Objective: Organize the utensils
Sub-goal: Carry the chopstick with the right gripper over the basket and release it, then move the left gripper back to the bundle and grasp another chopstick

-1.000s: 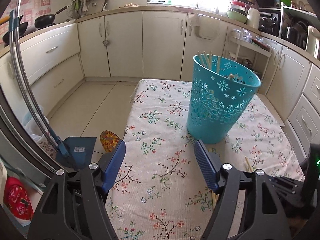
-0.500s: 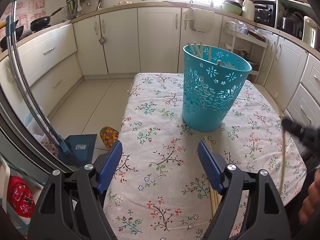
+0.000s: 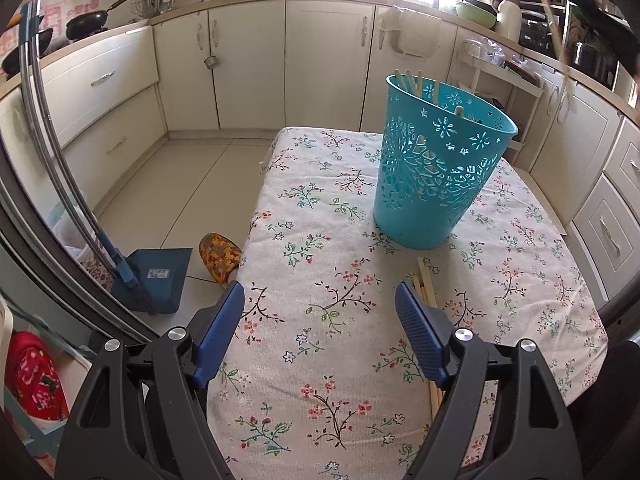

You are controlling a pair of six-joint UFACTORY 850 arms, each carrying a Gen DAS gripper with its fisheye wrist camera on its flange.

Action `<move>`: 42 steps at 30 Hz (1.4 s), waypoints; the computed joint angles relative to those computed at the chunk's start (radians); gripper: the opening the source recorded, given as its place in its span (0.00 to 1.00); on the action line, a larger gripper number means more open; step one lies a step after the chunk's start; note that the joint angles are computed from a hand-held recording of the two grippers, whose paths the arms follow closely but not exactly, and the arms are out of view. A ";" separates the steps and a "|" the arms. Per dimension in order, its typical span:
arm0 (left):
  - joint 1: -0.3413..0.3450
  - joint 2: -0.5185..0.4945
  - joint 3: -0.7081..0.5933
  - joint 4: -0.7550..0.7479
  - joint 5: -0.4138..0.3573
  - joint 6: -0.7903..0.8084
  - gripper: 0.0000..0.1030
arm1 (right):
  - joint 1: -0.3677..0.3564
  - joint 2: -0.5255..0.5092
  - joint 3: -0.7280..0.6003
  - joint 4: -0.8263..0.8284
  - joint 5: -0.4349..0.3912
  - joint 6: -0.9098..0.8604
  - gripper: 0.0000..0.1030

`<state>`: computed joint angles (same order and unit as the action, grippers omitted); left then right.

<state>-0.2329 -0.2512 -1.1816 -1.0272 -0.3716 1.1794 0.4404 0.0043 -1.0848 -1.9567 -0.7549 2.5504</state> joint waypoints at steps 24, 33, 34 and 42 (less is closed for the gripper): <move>0.041 0.050 0.032 -0.027 -0.015 -0.009 0.77 | 0.111 0.052 0.228 0.454 -0.024 -0.244 0.22; 0.041 0.101 0.081 -0.031 -0.020 0.034 0.78 | 0.122 -0.061 0.218 0.629 0.216 -0.370 0.18; 0.044 0.106 0.086 -0.034 -0.020 0.038 0.78 | 0.114 -0.083 0.199 0.632 0.239 -0.386 0.18; 0.075 0.104 0.091 -0.016 -0.031 0.014 0.79 | 0.076 -0.200 0.099 0.773 0.253 -0.529 0.12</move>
